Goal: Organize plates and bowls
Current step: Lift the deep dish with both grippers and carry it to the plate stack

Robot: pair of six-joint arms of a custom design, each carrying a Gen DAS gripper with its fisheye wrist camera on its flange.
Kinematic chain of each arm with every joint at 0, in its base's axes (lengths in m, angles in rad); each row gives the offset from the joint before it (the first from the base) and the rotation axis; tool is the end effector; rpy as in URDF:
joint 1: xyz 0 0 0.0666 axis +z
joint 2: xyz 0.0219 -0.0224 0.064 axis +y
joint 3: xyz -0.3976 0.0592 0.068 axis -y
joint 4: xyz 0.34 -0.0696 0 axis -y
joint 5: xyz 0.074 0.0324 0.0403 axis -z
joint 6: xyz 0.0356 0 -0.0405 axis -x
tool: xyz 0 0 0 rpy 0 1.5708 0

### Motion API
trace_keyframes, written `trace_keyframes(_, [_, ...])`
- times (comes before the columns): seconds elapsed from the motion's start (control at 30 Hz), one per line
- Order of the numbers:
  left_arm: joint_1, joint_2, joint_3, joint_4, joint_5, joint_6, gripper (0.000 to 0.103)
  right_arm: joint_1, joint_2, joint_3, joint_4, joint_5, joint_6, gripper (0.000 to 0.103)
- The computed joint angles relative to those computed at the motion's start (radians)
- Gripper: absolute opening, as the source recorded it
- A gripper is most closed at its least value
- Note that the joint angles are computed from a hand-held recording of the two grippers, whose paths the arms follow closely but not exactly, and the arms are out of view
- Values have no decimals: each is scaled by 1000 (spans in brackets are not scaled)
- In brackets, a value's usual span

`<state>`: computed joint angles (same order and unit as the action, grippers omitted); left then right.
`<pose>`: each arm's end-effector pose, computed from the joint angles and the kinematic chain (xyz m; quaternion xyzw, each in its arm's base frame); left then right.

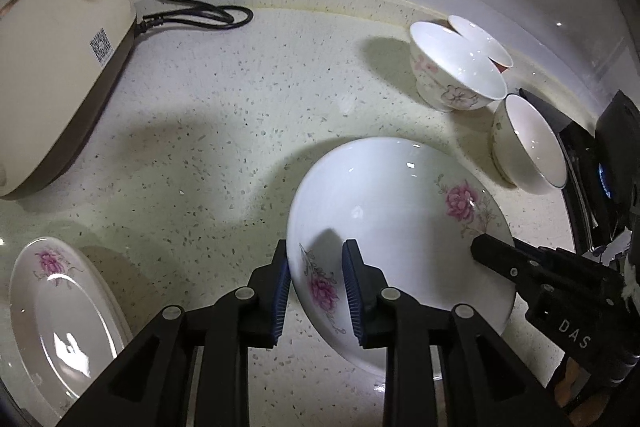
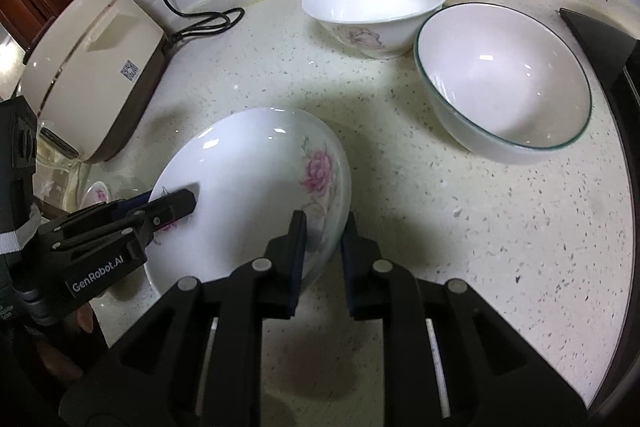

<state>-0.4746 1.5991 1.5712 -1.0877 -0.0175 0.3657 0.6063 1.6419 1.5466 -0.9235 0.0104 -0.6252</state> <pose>0.4351 -0.2233 0.4181 0.0510 0.9728 -0.0843 0.2095 0.4226 0.2921 0.3966 0.0105 0.9621 0.1533 0.2253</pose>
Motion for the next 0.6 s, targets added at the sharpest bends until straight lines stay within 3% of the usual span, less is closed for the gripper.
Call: trace_keyframes(0.6, [6,-88,-45,20,-48,22,27,41,-36,-6,45,25,7,20])
